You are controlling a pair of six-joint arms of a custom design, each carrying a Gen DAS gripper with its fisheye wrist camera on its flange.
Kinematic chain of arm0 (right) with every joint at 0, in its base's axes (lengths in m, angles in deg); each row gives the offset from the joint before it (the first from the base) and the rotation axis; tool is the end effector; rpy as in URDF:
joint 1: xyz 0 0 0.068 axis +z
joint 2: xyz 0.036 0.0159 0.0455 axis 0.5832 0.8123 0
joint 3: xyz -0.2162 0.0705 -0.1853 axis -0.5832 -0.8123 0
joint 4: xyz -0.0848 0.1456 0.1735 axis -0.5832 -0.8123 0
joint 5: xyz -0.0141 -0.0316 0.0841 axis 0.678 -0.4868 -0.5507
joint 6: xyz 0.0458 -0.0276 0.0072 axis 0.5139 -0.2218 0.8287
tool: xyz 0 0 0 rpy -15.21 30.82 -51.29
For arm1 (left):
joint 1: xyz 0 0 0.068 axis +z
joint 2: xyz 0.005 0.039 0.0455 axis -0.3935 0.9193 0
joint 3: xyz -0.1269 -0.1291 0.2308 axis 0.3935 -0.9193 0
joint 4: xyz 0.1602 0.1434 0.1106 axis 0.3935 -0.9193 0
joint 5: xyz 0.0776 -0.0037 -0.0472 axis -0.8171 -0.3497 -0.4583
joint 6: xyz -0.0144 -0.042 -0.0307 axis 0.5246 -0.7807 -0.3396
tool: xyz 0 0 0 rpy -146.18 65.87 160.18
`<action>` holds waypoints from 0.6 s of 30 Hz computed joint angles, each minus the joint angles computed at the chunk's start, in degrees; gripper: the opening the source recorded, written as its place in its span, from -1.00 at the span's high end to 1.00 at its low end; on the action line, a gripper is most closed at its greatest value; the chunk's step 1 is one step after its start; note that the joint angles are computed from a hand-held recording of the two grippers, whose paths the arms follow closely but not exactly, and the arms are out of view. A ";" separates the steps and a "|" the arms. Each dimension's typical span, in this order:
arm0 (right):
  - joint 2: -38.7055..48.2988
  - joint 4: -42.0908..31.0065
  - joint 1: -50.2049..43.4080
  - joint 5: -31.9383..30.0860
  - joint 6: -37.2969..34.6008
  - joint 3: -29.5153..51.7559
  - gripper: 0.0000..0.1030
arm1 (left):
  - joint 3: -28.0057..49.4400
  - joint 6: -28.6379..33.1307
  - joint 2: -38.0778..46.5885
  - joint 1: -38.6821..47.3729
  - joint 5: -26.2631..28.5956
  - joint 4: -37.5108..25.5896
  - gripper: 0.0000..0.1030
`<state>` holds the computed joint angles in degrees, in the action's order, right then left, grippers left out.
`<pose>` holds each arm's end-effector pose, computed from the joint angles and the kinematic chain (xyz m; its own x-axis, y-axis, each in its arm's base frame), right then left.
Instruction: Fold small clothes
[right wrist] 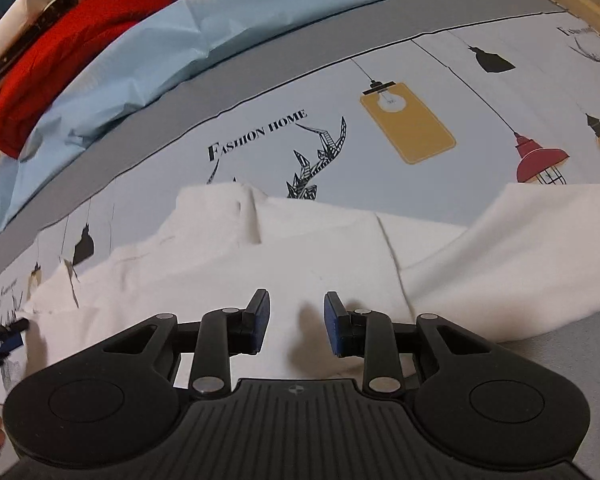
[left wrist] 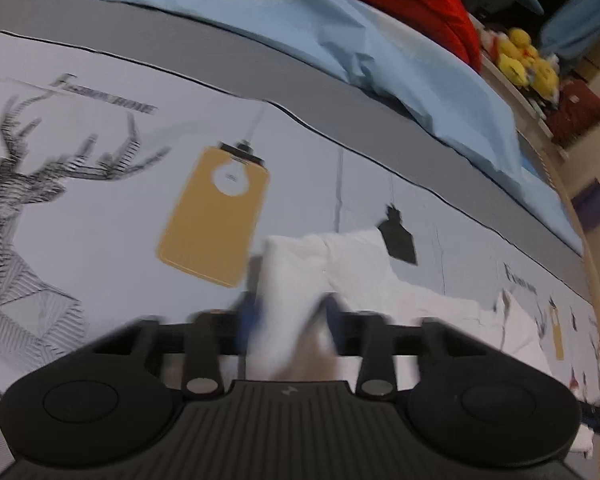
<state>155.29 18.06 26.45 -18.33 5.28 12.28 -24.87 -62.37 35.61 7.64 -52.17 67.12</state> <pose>0.4030 -0.0501 0.2276 -0.9068 0.0168 -0.4212 -0.1403 0.9302 0.3393 0.2412 0.1329 0.1859 -0.5885 -0.6515 -0.4787 -0.5443 0.7571 -0.3613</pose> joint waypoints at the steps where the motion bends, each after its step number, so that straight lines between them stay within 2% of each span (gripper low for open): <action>1: 0.19 -0.12 0.09 0.03 0.49 0.24 0.39 | 0.77 2.43 0.46 -0.56 -0.88 -1.00 0.92; 3: 0.44 -0.07 0.30 -0.21 1.53 0.41 0.39 | 0.76 5.65 -0.93 -1.33 -4.96 -0.83 0.92; 5: 1.08 0.21 0.68 -0.72 2.37 1.04 0.39 | 1.10 6.27 -1.83 1.36 -3.31 -1.21 0.92; 8: 0.36 0.87 1.15 -1.13 2.31 0.25 0.39 | 1.44 8.51 -2.61 2.63 -5.95 -2.05 0.91; 12: 0.38 0.85 1.60 -0.25 2.28 -0.15 0.39 | 2.78 9.87 -4.62 1.56 -10.17 -6.16 0.76; 13: 0.29 0.95 1.70 0.05 2.26 -0.38 0.39 | 3.42 9.79 -5.62 1.97 -8.85 -7.79 0.64; 16: 0.08 1.22 2.02 0.98 1.92 -1.11 0.39 | 5.25 10.21 -8.36 3.18 -2.55 -13.59 0.64; 18: 0.07 1.16 2.17 1.52 1.61 -1.50 0.39 | 5.59 13.66 -9.89 2.59 1.57 -18.06 0.64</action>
<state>155.36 19.22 28.62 -16.80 6.89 10.79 -19.28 -48.71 25.72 10.23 -50.60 49.06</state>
